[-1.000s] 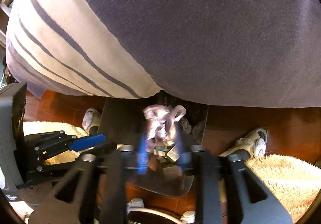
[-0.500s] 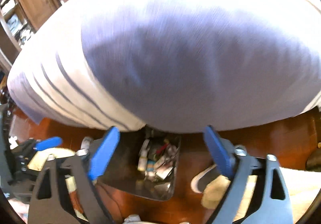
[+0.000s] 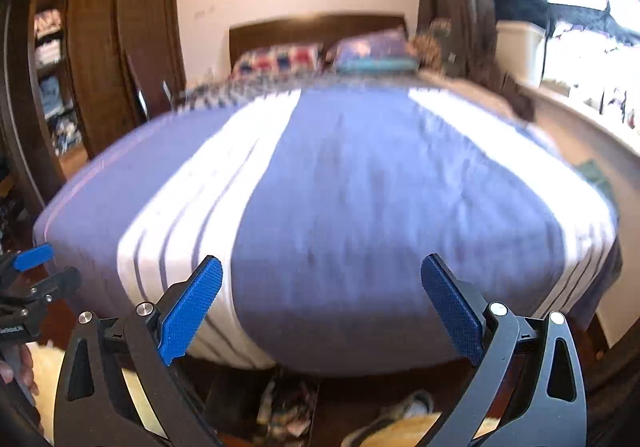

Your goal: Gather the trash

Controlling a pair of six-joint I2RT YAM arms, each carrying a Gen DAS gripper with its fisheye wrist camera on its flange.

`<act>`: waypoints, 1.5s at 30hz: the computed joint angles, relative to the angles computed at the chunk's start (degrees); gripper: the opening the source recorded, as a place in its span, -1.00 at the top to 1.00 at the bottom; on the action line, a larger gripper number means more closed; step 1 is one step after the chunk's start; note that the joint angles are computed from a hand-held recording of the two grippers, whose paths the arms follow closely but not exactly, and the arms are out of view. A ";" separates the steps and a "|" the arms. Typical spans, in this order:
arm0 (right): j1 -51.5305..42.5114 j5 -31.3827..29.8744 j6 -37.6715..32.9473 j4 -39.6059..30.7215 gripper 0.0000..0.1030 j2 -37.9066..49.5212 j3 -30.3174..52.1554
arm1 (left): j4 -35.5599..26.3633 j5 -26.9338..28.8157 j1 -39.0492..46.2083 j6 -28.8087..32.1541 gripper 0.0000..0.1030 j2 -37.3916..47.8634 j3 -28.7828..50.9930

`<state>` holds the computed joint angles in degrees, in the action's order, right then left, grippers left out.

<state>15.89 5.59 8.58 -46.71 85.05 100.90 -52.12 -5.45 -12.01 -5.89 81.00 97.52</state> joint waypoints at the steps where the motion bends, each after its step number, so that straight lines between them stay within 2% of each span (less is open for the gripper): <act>1: -0.04 0.08 -0.02 -0.48 -0.94 -0.01 1.55 | -0.14 -0.41 -0.36 -0.19 -0.85 0.01 1.35; 4: -0.41 -0.36 0.18 -1.15 -0.94 -0.53 5.75 | -0.66 0.78 -0.04 -0.37 -0.85 -0.26 5.29; 11: 0.37 3.86 -1.07 -2.68 -0.94 0.12 14.23 | -0.90 -4.38 -2.53 -0.53 -0.85 -1.32 10.73; 16: 1.29 6.59 -1.55 -3.19 -0.94 0.16 17.34 | -1.45 -7.34 -3.43 -0.18 -0.85 -0.65 14.76; 23: 3.93 11.06 -1.90 -3.20 -0.94 -1.24 17.46 | -1.59 -8.91 -4.13 -0.05 -0.85 -0.77 15.80; 45: 5.97 12.76 -2.26 -4.28 -0.94 -0.77 19.49 | -0.78 -8.21 -3.56 -0.38 -0.85 -2.37 14.83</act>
